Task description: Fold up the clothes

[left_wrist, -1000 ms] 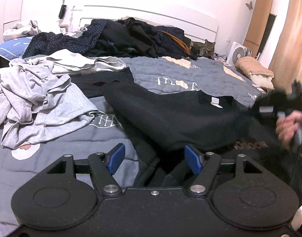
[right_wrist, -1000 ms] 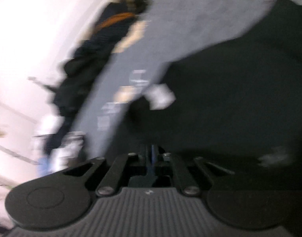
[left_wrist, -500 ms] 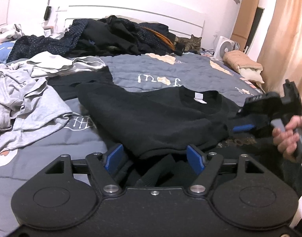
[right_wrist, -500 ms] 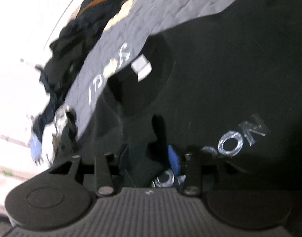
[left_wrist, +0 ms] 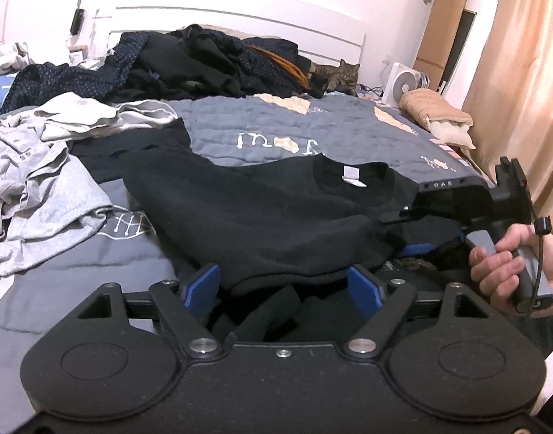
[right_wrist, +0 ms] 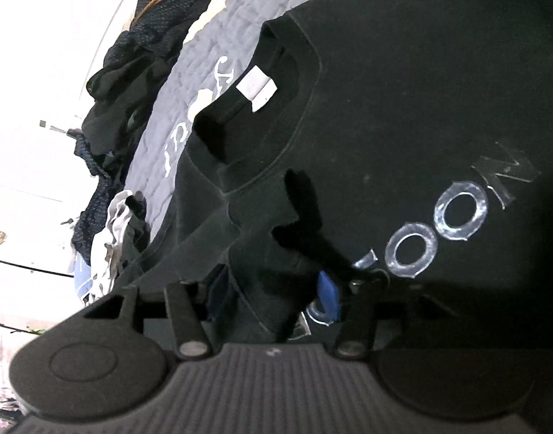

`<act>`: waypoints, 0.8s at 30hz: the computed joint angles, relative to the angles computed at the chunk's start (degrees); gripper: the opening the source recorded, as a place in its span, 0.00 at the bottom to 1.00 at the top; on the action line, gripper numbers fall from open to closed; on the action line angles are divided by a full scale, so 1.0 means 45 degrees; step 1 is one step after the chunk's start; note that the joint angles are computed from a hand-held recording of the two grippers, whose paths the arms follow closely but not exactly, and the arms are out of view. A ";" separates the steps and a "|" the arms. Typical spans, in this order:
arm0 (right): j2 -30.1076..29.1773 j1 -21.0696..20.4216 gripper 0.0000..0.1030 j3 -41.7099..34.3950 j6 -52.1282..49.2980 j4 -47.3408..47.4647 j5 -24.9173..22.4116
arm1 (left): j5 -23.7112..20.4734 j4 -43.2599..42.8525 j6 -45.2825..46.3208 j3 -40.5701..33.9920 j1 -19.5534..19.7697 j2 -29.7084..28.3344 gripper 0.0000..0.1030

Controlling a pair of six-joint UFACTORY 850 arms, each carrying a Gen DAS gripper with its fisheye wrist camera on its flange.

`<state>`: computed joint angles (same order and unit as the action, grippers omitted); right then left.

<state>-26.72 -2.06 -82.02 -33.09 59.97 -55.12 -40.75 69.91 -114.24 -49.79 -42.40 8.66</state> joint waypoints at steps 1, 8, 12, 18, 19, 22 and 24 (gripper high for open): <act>0.0018 0.0031 0.52 0.0086 -0.0063 0.0123 0.0070 | -0.0018 -0.0025 0.0011 0.0008 -0.0003 0.0008 0.75; 0.0171 0.0051 0.14 0.0368 -0.0693 0.1202 0.0473 | -0.0095 0.0023 -0.0052 0.0038 -0.0028 0.0047 0.76; 0.0326 -0.0203 0.12 0.0333 -0.1186 0.2195 0.0677 | -0.0185 -0.0026 0.0025 0.0014 -0.0041 0.0012 0.76; 0.0477 -0.0796 0.11 -0.0005 -0.1650 0.3949 0.1189 | -0.1270 -0.0030 0.1135 -0.0564 -0.0305 -0.0807 0.77; 0.0469 -0.0889 0.11 -0.0105 -0.1714 0.4192 0.1257 | -0.1627 0.0019 0.1638 -0.0785 -0.0333 -0.1157 0.77; 0.0348 -0.1112 0.11 -0.0446 -0.1726 0.4593 0.1410 | -0.2708 0.0234 0.3126 -0.1462 -0.0405 -0.2198 0.77; 0.0265 -0.1232 0.11 -0.0637 -0.1699 0.4755 0.1597 | -0.3159 0.0274 0.4043 -0.1932 -0.0323 -0.2862 0.77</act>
<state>-25.53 -7.60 -84.89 -40.74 81.37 -47.93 -54.97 71.15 -96.04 -58.48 -43.85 -4.22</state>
